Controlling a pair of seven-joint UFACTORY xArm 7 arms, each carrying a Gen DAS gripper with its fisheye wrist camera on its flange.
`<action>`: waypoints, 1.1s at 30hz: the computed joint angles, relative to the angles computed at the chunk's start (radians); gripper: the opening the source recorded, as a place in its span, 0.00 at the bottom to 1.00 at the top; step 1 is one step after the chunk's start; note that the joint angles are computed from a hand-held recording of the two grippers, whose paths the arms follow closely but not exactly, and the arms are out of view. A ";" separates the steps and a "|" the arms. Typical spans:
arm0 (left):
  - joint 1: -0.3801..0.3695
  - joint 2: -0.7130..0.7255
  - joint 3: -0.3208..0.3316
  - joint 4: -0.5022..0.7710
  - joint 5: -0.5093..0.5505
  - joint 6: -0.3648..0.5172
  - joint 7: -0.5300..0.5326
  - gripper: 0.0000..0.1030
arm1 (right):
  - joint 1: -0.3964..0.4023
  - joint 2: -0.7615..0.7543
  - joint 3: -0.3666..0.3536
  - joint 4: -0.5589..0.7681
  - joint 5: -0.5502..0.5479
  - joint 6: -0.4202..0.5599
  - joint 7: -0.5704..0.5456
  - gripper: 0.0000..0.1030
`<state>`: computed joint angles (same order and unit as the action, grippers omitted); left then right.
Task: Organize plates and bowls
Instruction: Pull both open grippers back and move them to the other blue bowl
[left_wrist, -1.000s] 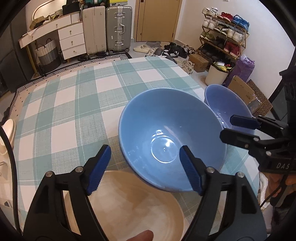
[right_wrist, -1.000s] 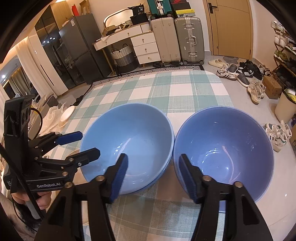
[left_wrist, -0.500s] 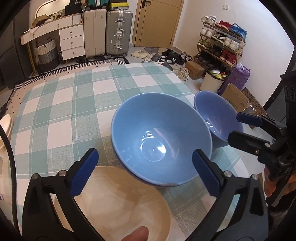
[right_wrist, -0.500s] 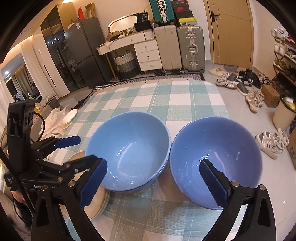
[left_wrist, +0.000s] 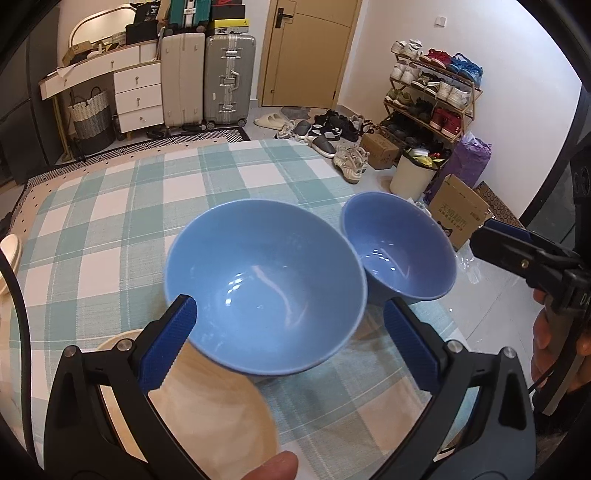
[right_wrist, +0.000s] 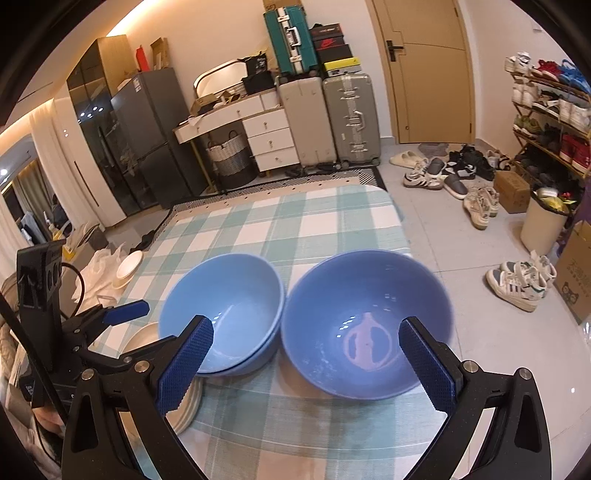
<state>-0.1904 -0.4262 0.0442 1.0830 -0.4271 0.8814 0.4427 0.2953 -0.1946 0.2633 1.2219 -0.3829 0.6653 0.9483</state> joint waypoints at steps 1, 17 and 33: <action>-0.003 -0.003 -0.005 -0.001 -0.002 0.000 -0.003 0.98 | -0.002 -0.015 -0.003 -0.012 0.001 0.002 0.004 0.99; -0.069 -0.036 -0.071 -0.040 0.000 0.002 -0.138 0.94 | -0.096 -0.233 0.010 -0.227 0.071 0.013 0.064 0.99; -0.135 0.015 -0.096 -0.012 -0.067 0.063 -0.198 0.51 | -0.163 -0.327 0.035 -0.352 0.091 -0.002 0.108 0.95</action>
